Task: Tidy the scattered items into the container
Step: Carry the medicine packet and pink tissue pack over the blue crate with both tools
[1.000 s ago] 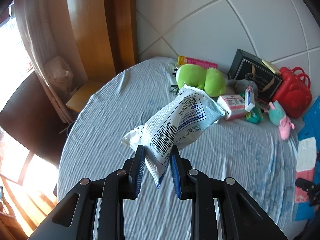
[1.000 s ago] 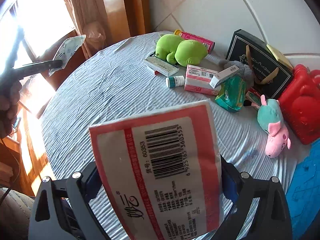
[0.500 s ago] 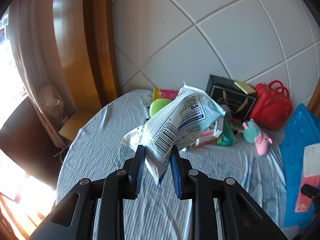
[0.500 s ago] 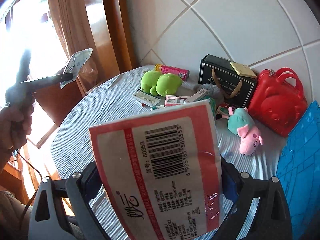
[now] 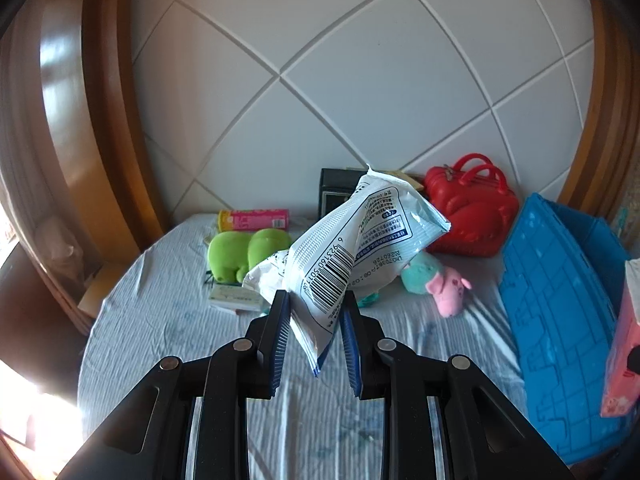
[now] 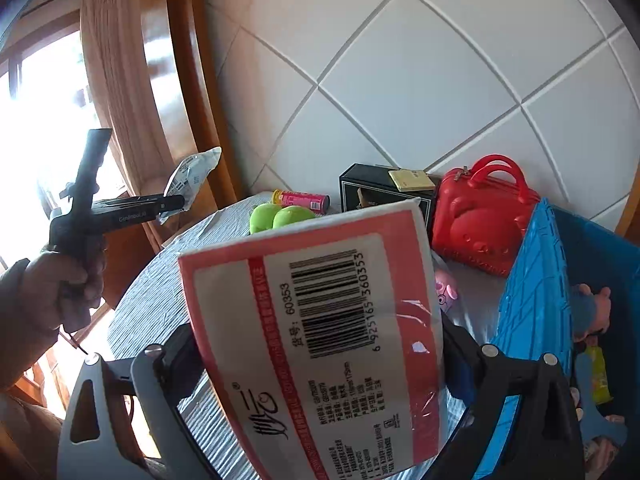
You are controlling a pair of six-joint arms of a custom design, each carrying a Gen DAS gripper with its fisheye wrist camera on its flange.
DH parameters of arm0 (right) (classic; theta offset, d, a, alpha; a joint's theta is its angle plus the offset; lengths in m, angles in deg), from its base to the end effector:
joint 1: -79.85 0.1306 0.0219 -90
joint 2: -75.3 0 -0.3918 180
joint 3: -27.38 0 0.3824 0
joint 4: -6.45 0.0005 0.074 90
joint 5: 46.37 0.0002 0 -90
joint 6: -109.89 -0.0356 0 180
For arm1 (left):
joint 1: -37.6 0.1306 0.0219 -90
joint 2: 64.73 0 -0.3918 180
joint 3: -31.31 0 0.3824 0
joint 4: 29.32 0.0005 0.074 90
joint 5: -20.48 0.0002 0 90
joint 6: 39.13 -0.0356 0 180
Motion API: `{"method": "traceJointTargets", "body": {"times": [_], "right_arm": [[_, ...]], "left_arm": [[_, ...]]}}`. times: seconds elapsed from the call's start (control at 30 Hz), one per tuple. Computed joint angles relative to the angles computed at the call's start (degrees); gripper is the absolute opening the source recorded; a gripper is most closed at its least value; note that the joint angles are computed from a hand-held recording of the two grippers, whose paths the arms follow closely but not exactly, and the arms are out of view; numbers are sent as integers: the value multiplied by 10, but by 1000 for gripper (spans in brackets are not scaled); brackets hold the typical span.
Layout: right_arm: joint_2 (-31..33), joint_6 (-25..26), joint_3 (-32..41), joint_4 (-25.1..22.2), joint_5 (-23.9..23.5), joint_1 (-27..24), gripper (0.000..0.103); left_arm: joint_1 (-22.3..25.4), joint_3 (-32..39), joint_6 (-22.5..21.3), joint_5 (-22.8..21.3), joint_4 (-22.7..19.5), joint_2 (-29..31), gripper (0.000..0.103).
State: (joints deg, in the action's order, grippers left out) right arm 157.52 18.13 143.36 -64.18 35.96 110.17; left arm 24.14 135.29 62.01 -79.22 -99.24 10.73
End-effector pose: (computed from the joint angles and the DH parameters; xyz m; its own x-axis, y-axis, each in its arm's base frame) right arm 0.3208 0.1925 0.6656 -0.5359 -0.2781 -0.7972 -0.5763 0.8105 0.1046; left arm 0.3331 -0.0741 0.6201 -0.6516 -0.0399 -0.7575 -0.0197 0.9992 -0.0356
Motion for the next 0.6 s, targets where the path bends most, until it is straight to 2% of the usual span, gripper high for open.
{"method": "traceJointTargets", "body": {"times": [0.23, 0.6], "right_arm": [[-56, 30, -27, -7, -31, -89, 96], [-109, 75, -44, -28, -119, -267, 96]], "left_arm": [[-126, 90, 30, -50, -18, 63, 24], [-272, 254, 45, -90, -49, 182, 24]]}}
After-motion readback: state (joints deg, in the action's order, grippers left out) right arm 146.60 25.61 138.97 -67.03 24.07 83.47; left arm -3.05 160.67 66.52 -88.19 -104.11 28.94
